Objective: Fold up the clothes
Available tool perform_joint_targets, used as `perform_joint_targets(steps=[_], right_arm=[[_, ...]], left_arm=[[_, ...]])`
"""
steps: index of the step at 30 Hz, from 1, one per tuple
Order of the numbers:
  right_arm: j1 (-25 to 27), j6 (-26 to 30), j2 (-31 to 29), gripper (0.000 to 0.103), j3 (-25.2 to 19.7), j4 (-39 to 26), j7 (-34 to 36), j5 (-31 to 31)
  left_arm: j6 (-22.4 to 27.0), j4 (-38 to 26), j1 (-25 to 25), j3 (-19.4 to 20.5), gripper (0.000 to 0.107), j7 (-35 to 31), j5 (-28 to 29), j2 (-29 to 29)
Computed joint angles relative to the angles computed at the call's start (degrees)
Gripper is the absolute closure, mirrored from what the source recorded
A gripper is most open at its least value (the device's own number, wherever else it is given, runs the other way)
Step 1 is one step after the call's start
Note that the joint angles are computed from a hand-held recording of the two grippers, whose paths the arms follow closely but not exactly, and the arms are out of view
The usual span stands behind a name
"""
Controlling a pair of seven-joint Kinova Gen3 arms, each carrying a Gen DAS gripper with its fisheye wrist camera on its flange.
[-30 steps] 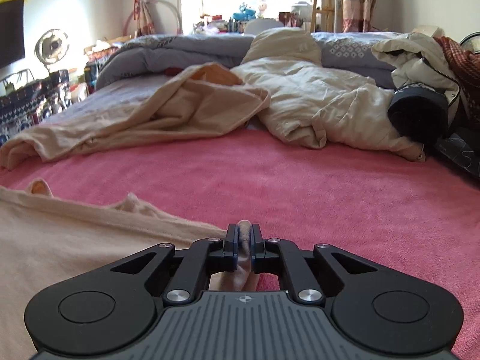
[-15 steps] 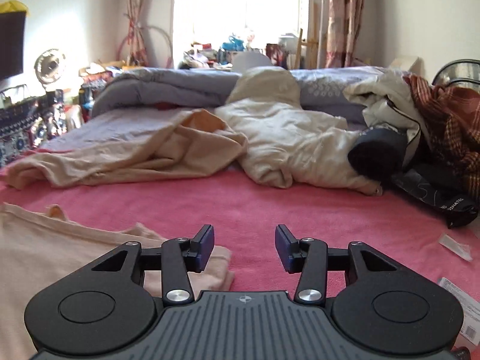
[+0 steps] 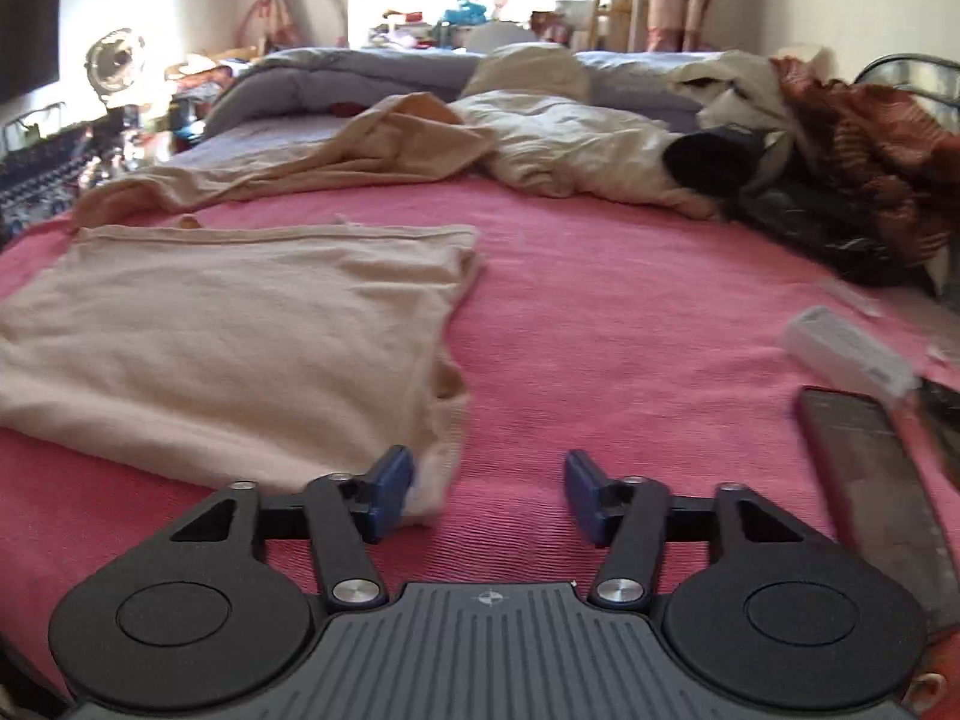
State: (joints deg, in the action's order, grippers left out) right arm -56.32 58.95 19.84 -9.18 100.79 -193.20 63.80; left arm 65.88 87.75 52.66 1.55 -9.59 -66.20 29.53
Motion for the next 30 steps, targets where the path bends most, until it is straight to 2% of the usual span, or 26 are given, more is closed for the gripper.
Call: perform_joint_targets(steps=[2,4,5,7,9,11,12,13,15,19,23,26,30], right_arm=[[-1.1,4.6,0.0,0.037,-0.8,-0.8,-0.8,0.0],[-2.6,6.5,0.7,0.037,-0.7,-0.6,-2.5,2.8],[-3.4,6.1,0.6,0.037,-0.6,-0.1,-4.2,5.2],[-6.2,2.4,0.6,0.033,2.9,0.9,-7.6,9.8],[-7.7,-1.6,1.9,0.028,6.0,0.0,-9.2,14.5],[-5.8,-3.8,4.2,0.025,4.9,-1.9,-8.1,18.0],[-3.8,-4.3,5.3,0.022,2.8,-3.4,-6.5,19.2],[-2.0,-4.6,6.5,0.019,1.0,-4.9,-4.4,19.6],[-1.3,-4.6,8.9,0.018,0.1,-5.8,-2.9,19.9],[-6.4,-0.3,11.3,0.011,2.9,-2.6,-9.8,20.4],[-4.7,-2.9,8.9,0.009,1.3,1.3,-17.2,21.0],[-4.5,-1.9,9.0,0.009,0.4,1.5,-16.6,21.7],[-3.5,-3.2,8.2,0.009,-0.2,2.1,-16.5,21.7]], left_arm=[[1.9,0.1,1.7,-1.6,0.078,2.9,1.3,-0.9],[0.3,3.1,3.0,-1.9,0.078,7.6,-0.9,-3.2],[-0.5,4.0,3.2,-1.0,0.074,9.2,-2.8,-3.9],[-2.0,4.9,2.6,1.9,0.068,11.1,-6.8,-4.5],[-5.6,4.7,3.0,2.2,0.065,11.2,-9.5,-4.4],[-6.7,3.0,1.7,4.0,0.058,9.1,-8.9,-2.9],[-6.9,1.5,1.4,4.3,0.058,7.1,-7.3,-1.8],[-7.1,-0.1,1.3,4.2,0.058,5.0,-5.5,-0.8],[-7.4,-2.1,1.1,4.2,0.058,2.4,-3.3,1.1],[-6.7,-0.2,4.9,0.6,0.052,2.9,-4.9,2.3],[-6.6,-0.3,4.5,0.2,0.042,3.0,-2.8,1.6],[-7.3,1.0,3.7,0.0,0.036,4.7,-1.4,0.2],[-6.6,2.8,3.2,0.4,0.033,5.5,-0.6,-1.3]])
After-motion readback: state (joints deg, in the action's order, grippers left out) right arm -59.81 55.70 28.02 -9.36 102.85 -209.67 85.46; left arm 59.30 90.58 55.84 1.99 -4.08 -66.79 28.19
